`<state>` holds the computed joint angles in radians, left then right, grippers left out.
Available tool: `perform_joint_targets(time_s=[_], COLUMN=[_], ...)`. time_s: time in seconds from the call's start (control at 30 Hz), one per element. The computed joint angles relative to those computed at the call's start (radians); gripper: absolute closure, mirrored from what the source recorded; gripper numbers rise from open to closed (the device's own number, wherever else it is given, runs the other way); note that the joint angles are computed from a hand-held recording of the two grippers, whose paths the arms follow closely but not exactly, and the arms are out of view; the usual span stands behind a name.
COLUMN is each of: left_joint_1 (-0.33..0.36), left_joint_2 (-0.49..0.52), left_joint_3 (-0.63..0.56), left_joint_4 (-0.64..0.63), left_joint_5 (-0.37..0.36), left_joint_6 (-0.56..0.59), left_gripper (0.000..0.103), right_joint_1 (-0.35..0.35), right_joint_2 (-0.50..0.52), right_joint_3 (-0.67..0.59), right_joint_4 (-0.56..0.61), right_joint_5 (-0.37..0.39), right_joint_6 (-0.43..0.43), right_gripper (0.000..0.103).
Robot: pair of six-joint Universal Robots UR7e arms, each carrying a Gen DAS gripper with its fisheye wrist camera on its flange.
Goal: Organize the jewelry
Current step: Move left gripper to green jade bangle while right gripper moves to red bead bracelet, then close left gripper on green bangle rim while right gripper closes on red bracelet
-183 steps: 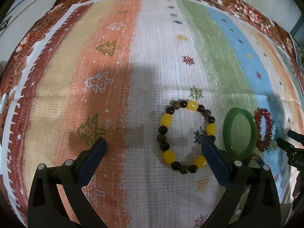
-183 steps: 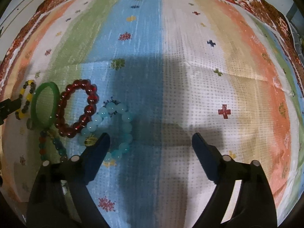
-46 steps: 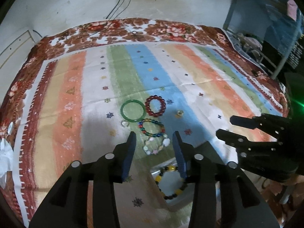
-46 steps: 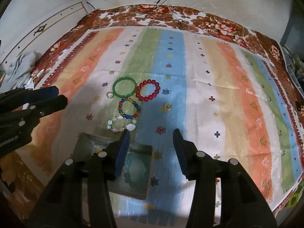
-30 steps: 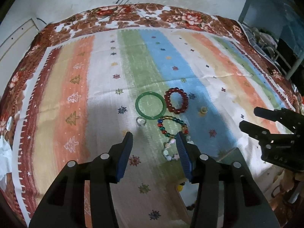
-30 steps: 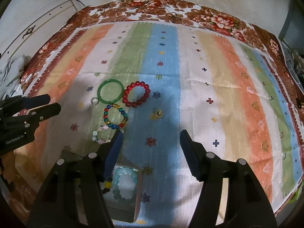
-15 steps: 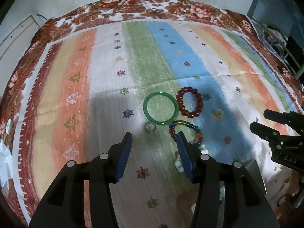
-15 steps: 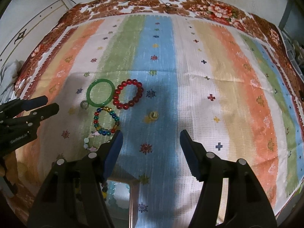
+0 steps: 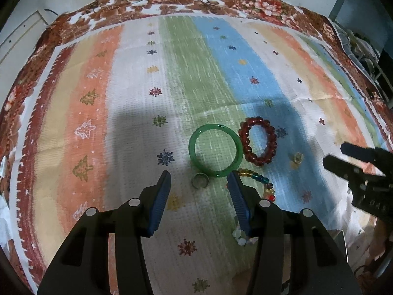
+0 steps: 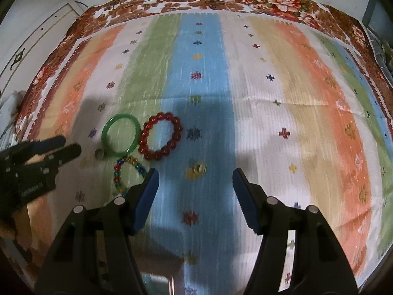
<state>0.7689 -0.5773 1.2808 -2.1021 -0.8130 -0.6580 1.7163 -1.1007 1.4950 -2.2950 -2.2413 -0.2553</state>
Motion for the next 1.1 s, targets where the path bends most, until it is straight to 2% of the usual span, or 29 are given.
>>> perform_joint_targets(time_s=[0.6,1.1], left_joint_1=[0.07,0.093], left_joint_2=[0.083,0.129], left_joint_3=[-0.136,-0.201], left_joint_4=[0.094,0.126], left_joint_5=[-0.02,-0.034], left_joint_6=[0.007,0.022], left_gripper=[0.052,0.052], right_joint_1=[-0.037,-0.051], right_joint_2=[0.129,0.205], right_joint_3=[-0.12,-0.198], right_joint_4=[0.08,0.127], right_joint_5=[-0.009,-0.021], right_joint_6=[0.022,0.031], right_gripper=[0.04,0.04])
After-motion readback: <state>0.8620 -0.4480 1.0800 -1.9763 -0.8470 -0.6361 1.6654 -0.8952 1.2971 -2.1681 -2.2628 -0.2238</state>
